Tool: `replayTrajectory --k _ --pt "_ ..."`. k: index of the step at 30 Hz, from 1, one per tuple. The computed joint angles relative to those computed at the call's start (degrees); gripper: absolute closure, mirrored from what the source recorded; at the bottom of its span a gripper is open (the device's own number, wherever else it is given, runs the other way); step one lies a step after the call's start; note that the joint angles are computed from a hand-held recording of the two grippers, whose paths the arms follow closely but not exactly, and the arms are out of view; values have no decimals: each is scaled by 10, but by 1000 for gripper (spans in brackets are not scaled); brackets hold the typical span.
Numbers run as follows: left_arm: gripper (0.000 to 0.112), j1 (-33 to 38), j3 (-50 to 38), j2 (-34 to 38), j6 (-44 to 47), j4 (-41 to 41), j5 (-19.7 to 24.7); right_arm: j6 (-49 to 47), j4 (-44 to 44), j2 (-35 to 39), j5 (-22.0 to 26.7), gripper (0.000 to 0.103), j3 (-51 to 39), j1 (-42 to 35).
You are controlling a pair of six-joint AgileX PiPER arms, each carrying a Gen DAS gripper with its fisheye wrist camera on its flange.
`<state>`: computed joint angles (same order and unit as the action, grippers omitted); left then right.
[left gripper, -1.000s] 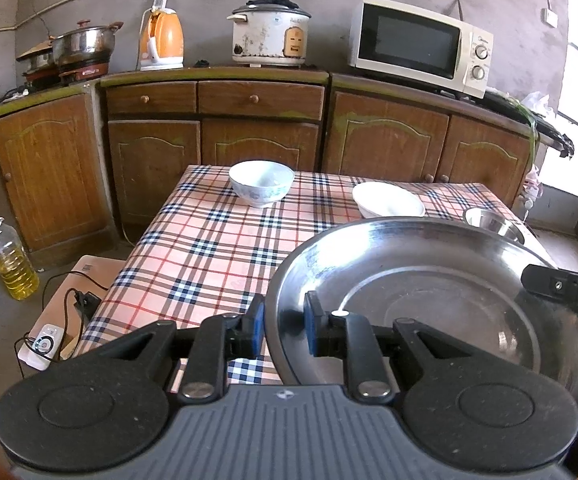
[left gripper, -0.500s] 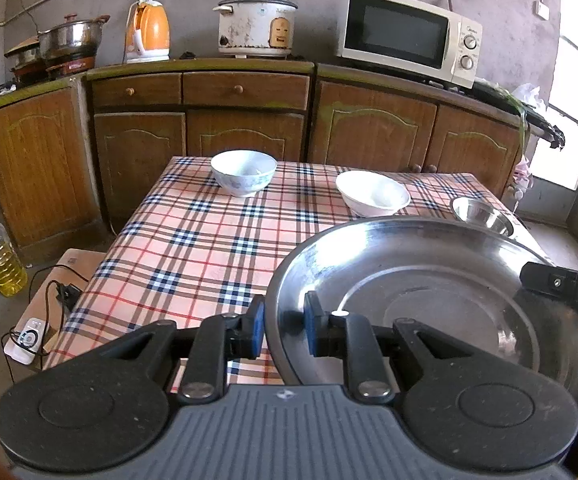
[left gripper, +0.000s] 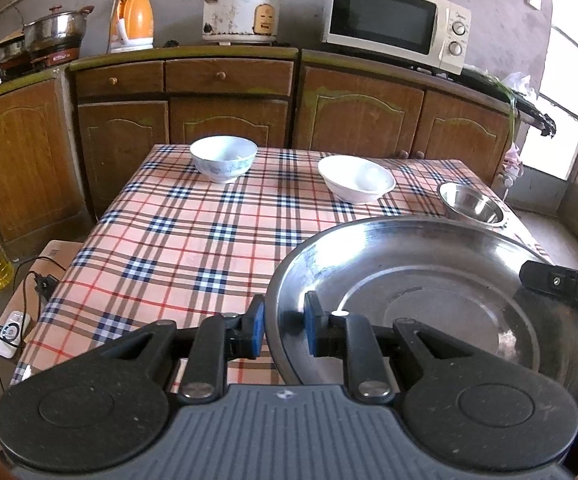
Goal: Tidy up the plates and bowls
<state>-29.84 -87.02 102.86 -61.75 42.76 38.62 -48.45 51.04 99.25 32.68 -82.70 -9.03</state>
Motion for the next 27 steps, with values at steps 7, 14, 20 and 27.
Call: replayTrajectory --k 7,14,20,27 --pt "92 1 -17 19 21 -18 -2 15 -14 11 -3 84 -5 -5" --pt "91 7 -29 42 38 -38 -6 37 -37 28 -4 84 -13 -2" --pt "91 12 -32 62 54 -54 -14 67 -71 51 -12 84 -20 4" --pt "91 17 -43 88 72 -70 -18 96 -107 81 -16 84 -32 10"
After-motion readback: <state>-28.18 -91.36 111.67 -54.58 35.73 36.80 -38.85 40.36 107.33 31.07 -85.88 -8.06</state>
